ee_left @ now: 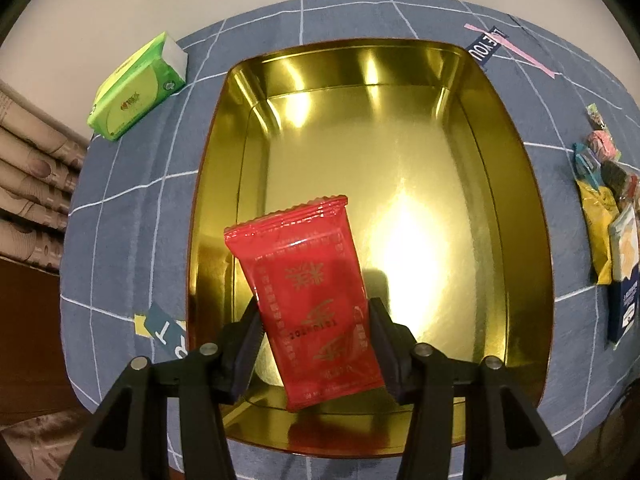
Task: Organize snacks
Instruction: 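Lift the red packet with the left gripper and lower it into the gold tin, then open the left gripper to release the red packet while the right tool carries the yellow bag toward the tin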
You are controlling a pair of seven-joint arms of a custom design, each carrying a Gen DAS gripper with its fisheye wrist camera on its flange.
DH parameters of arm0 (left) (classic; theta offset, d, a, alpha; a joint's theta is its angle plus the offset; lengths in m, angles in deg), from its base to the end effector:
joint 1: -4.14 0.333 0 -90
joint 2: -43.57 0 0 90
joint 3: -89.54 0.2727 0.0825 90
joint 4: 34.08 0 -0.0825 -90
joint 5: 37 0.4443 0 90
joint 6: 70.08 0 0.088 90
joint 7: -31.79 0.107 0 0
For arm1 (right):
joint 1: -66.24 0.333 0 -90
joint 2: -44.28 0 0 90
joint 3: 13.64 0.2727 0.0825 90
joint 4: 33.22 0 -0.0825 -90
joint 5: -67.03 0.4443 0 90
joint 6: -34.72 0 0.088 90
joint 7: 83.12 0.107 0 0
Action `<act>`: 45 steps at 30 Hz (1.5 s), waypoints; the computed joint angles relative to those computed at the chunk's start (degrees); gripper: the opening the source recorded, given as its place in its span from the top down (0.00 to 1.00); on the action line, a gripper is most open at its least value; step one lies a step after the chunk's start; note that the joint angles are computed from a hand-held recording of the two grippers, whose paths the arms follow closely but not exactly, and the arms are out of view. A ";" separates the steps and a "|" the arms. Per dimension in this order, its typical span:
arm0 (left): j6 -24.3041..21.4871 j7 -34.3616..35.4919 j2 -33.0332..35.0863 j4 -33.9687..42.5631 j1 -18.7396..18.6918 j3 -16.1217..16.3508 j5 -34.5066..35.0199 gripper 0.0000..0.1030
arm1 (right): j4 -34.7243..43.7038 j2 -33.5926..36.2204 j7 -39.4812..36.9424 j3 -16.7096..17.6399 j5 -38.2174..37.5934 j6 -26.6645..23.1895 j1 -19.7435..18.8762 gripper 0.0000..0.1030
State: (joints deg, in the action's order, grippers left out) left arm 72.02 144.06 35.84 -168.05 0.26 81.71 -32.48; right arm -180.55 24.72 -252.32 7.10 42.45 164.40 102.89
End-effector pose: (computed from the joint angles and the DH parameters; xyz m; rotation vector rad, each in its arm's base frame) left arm 0.5544 -0.1146 0.3386 -1.2785 2.5777 -0.1707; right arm 0.2791 0.3915 0.3002 -1.4534 2.4476 -0.5442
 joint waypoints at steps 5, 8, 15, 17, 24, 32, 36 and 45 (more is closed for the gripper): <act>-0.21 0.04 0.19 -0.11 0.00 0.15 -1.05 0.49 | 0.37 0.38 0.30 0.00 -0.03 -0.25 -0.08 0.43; -0.41 -0.24 0.04 -0.15 0.02 0.07 -0.83 0.49 | 0.71 0.64 0.46 -0.06 0.08 -0.66 -0.05 0.44; 0.39 0.53 -1.41 -0.65 -0.21 0.48 -3.04 0.39 | 1.37 1.06 1.41 -0.07 0.23 -1.68 0.08 0.45; 0.54 2.14 -2.61 -1.17 -0.53 1.08 -6.03 0.39 | 1.57 0.97 1.89 -0.04 0.50 -2.32 0.19 0.45; 5.68 -2.45 -8.04 -5.40 0.79 1.52 -8.22 0.39 | 3.02 -1.23 4.69 0.94 0.32 -7.41 0.74 0.45; 7.32 -4.82 -11.19 -7.54 2.13 4.34 -11.59 0.38 | 9.86 0.77 3.89 0.92 -4.92 -6.92 -1.15 0.45; 8.73 -6.59 -11.63 -8.44 4.19 4.01 -9.44 0.39 | 20.31 9.93 -0.39 0.54 -10.48 -6.05 -2.01 0.45; 6.39 -5.04 -12.63 -9.97 5.74 6.83 -12.82 0.39 | 44.04 31.62 -6.94 -5.53 -16.31 -0.85 3.14 0.45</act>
